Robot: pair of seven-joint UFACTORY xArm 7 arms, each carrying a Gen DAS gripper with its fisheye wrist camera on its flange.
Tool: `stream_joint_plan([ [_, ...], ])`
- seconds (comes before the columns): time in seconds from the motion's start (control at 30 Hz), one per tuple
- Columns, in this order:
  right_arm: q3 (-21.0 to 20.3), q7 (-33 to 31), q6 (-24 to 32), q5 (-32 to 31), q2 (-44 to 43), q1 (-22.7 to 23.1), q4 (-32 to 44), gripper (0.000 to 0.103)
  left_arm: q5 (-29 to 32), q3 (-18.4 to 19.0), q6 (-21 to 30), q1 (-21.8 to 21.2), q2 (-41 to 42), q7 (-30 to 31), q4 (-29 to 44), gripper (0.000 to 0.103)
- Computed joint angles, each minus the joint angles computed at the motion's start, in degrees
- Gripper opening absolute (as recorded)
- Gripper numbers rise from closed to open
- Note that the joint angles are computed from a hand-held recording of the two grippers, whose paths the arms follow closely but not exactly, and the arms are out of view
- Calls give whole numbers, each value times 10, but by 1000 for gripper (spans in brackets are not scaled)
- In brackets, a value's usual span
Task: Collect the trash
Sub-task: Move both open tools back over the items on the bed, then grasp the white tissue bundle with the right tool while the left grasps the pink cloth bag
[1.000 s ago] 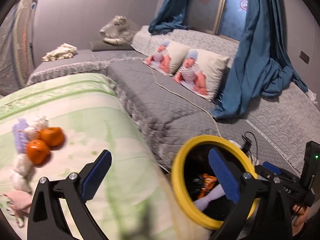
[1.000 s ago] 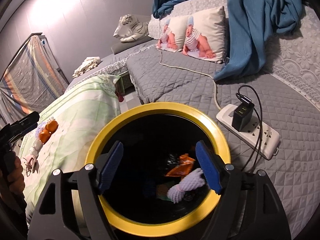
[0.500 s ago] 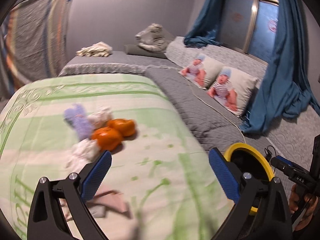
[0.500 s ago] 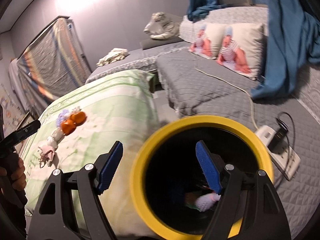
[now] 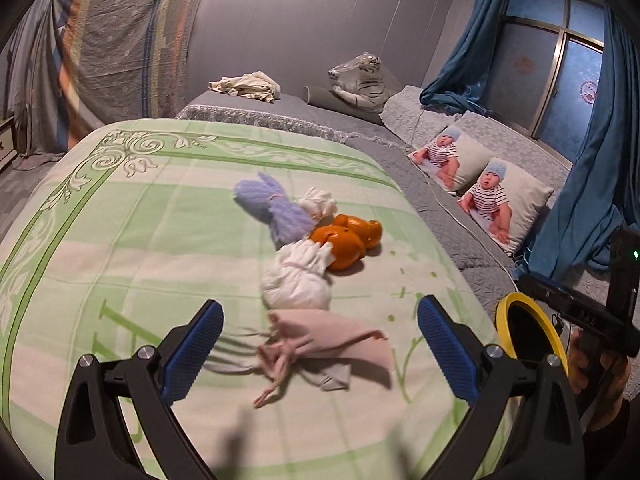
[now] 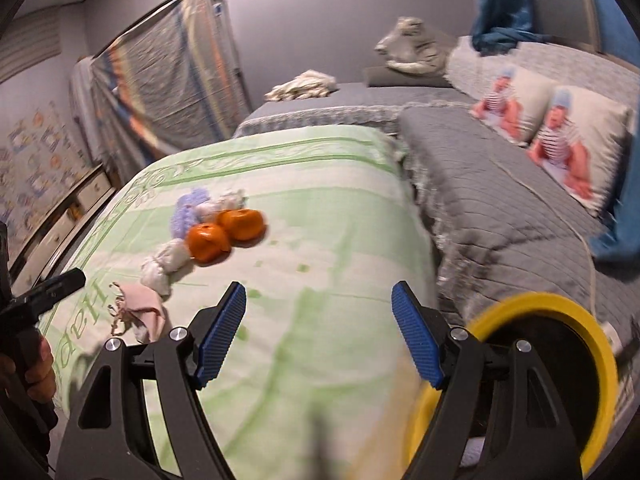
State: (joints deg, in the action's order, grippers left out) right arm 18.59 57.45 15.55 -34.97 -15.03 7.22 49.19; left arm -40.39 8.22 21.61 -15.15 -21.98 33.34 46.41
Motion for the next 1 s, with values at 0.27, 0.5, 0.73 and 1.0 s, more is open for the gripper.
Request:
stream_joint_plan([
  [0.27, -31, -81, 6, 21, 142, 62, 132, 71, -29, 18, 20, 2, 16, 40, -4, 94],
  [0.5, -37, -277, 43, 198, 268, 92, 284, 71, -63, 5, 44, 21, 47, 60, 20, 94],
  [0.73, -42, -383, 130, 301, 399, 117, 473, 63, -81, -15, 52, 43, 63, 70, 28, 94],
  [1.0, -102, -392, 261, 351, 558, 166, 727, 57, -82, -31, 66, 56, 86, 76, 44, 94],
])
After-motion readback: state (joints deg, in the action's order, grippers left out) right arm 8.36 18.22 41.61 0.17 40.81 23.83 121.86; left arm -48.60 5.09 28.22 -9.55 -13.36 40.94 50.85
